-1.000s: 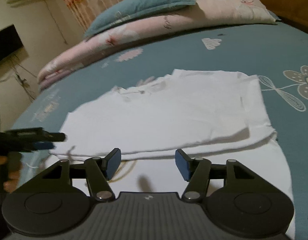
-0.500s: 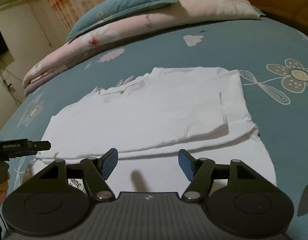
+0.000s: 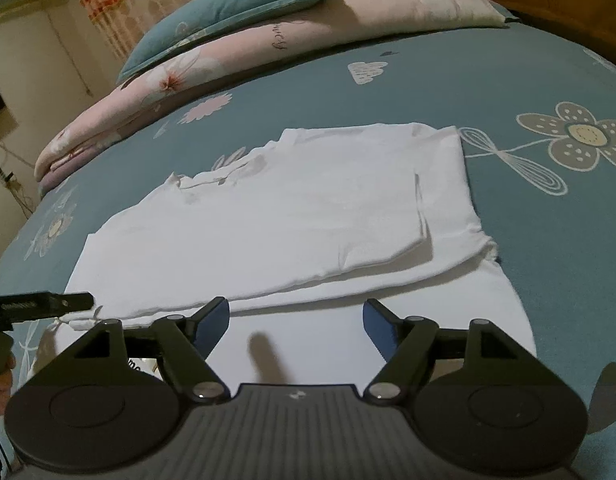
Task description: Fold clothes
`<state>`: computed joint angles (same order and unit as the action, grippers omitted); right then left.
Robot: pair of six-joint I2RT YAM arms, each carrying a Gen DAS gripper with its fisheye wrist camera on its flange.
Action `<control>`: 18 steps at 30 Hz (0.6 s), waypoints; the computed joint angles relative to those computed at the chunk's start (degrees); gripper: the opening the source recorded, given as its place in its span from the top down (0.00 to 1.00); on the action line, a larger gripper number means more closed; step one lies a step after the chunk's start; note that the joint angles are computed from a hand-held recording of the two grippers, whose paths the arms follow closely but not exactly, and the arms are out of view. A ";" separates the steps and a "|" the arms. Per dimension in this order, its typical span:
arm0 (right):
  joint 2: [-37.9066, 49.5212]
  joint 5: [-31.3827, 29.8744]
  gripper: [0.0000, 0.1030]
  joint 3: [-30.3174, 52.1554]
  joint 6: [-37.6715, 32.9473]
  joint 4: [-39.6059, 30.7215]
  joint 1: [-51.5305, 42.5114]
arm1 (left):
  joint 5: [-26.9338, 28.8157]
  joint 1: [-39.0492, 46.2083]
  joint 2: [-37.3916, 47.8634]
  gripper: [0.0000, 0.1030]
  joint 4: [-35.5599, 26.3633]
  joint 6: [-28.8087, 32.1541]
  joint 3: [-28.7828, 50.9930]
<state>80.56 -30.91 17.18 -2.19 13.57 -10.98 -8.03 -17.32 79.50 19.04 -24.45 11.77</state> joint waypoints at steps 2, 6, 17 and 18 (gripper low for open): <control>0.04 0.63 0.22 -0.34 0.02 0.69 0.62 | 1.91 0.35 2.60 0.11 5.75 0.01 -1.16; -0.04 1.51 0.20 -0.76 -0.07 1.51 1.43 | 4.92 1.64 10.24 0.11 15.60 1.36 -2.16; 0.97 -0.94 0.20 -0.52 -1.49 1.22 -0.56 | 8.48 4.04 1.46 0.10 2.86 4.42 -1.65; 0.97 -0.94 0.20 -0.52 -1.49 1.22 -0.56 | 7.49 3.45 0.91 0.10 3.68 3.94 -2.05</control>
<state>81.53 -31.85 16.66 -3.68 14.79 -11.54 -0.54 -13.88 80.41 22.72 -20.51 9.72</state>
